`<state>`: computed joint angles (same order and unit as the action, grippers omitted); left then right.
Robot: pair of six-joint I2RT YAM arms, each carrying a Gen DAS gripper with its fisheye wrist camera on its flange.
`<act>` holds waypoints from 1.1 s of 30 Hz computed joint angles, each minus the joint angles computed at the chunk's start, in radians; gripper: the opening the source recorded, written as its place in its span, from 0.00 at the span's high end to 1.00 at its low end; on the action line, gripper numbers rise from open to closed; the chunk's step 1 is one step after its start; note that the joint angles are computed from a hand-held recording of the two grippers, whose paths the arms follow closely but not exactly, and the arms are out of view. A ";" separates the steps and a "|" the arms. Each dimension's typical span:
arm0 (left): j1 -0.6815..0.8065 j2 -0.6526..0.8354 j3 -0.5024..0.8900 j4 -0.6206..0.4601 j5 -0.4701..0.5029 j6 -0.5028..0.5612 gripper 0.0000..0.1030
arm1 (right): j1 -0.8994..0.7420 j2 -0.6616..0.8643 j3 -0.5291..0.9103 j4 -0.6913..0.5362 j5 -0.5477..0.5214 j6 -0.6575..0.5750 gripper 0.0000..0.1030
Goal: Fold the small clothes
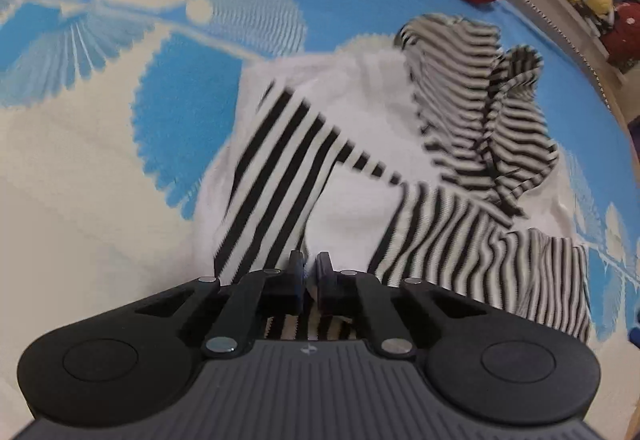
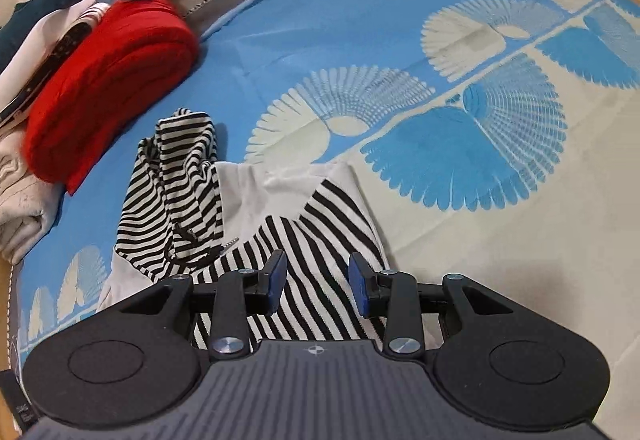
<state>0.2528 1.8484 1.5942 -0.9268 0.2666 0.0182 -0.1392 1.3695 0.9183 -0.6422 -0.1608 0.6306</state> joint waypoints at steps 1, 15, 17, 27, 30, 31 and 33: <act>0.006 -0.028 0.011 -0.009 0.023 0.001 0.95 | 0.006 0.007 -0.002 0.002 -0.002 0.014 0.64; 0.114 -0.068 0.086 -0.174 0.010 0.038 0.93 | 0.121 0.088 -0.161 0.015 -0.061 0.308 0.66; 0.109 -0.058 0.089 -0.164 0.043 0.056 0.90 | 0.112 0.094 -0.188 0.015 -0.046 0.319 0.70; 0.086 0.022 -0.012 -0.134 -0.070 0.070 0.86 | 0.129 0.120 -0.136 -0.005 -0.008 0.252 0.64; 0.080 -0.002 0.019 -0.138 -0.050 0.074 0.86 | 0.115 0.126 -0.139 -0.015 -0.026 0.280 0.63; 0.074 -0.021 0.011 -0.118 -0.042 0.085 0.82 | 0.132 0.121 -0.125 -0.023 -0.009 0.276 0.62; 0.056 -0.051 -0.019 -0.074 -0.054 0.114 0.80 | 0.169 0.076 -0.120 -0.001 0.022 0.242 0.60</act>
